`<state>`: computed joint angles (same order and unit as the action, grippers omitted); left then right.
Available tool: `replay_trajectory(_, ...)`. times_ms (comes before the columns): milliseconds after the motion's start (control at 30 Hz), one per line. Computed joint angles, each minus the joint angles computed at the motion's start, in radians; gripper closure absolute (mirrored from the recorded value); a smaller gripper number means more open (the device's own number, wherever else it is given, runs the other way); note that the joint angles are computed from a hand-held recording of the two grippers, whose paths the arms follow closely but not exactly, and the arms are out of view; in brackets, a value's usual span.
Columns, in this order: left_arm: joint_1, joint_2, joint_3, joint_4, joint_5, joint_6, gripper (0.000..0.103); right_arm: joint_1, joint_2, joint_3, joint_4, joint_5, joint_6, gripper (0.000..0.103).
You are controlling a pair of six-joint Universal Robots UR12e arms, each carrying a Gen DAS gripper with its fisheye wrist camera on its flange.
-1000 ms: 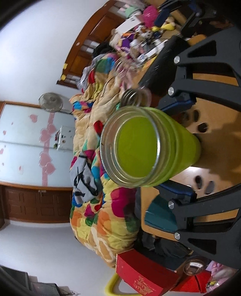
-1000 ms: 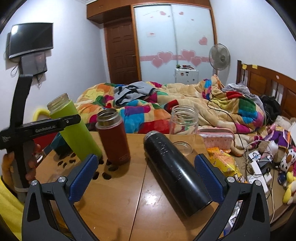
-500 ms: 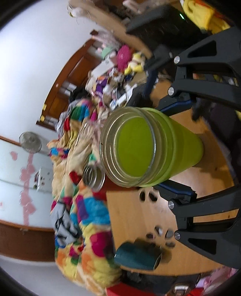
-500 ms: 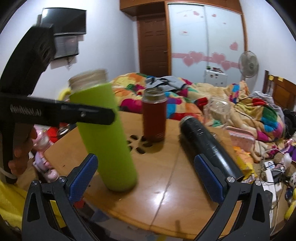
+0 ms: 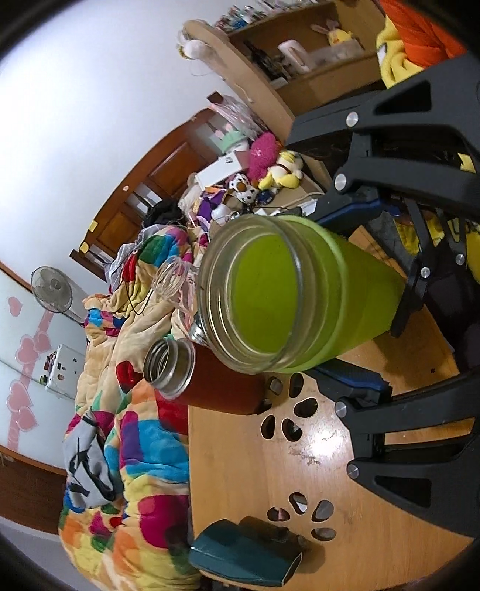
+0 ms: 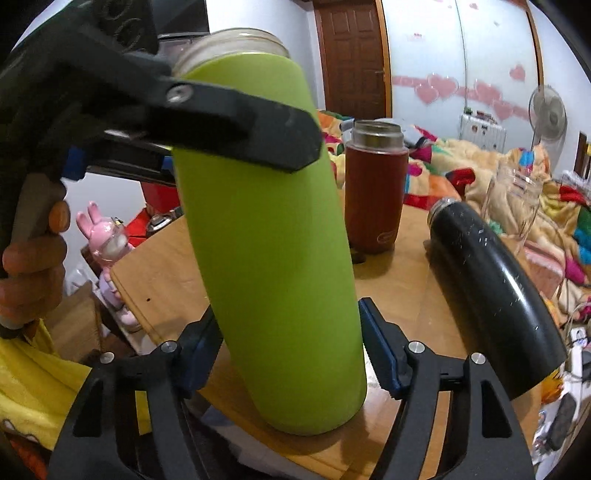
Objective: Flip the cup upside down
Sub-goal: 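Tilt the held green bottle sideways with the left gripper toward the right gripper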
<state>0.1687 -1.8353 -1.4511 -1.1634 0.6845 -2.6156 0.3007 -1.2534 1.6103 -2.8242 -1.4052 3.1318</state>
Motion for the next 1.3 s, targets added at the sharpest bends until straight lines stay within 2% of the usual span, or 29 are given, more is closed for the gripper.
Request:
replay_trajectory(133, 0.005, -0.019, 0.004, 0.034, -0.017, -0.069, 0.040, 0.006, 0.004, -0.007, 0.003, -0.022, -0.014, 0.038)
replay_trajectory(300, 0.013, -0.056, 0.021, 0.021, -0.055, -0.150, 0.039, 0.011, 0.009, -0.015, 0.009, -0.044, -0.029, 0.039)
replay_trajectory(433, 0.014, -0.070, 0.019, 0.054, -0.019, -0.205, 0.034, 0.015, 0.014, -0.023, 0.018, -0.051, -0.050, 0.040)
replay_trajectory(700, 0.014, -0.083, 0.010, 0.078, 0.032, -0.257, 0.028, 0.019, 0.023, -0.035, 0.037, -0.029, -0.061, 0.041)
replay_trajectory(833, 0.016, -0.093, 0.017, 0.055, 0.039, -0.280, 0.026, 0.021, 0.029, -0.043, 0.049, -0.026, -0.060, 0.041)
replay_trajectory(967, 0.010, -0.091, 0.017, 0.066, 0.099, -0.300, 0.021, 0.022, 0.031, -0.045, 0.057, -0.020, -0.067, 0.041)
replay_trajectory(1100, 0.006, -0.092, 0.019, 0.060, 0.127, -0.315, 0.019, 0.023, 0.034, -0.048, 0.062, -0.014, -0.066, 0.041)
replay_trajectory(1167, 0.000, -0.086, 0.015, 0.085, 0.162, -0.330, 0.018, 0.022, 0.034, -0.051, 0.069, -0.010, -0.061, 0.041)
replay_trajectory(1233, -0.016, -0.074, 0.005, 0.136, 0.249, -0.318, 0.017, 0.024, 0.036, -0.053, 0.073, -0.018, -0.066, 0.041)
replay_trajectory(1300, -0.021, -0.063, -0.007, 0.161, 0.271, -0.293, 0.016, 0.028, 0.038, -0.054, 0.074, -0.033, -0.071, 0.041)
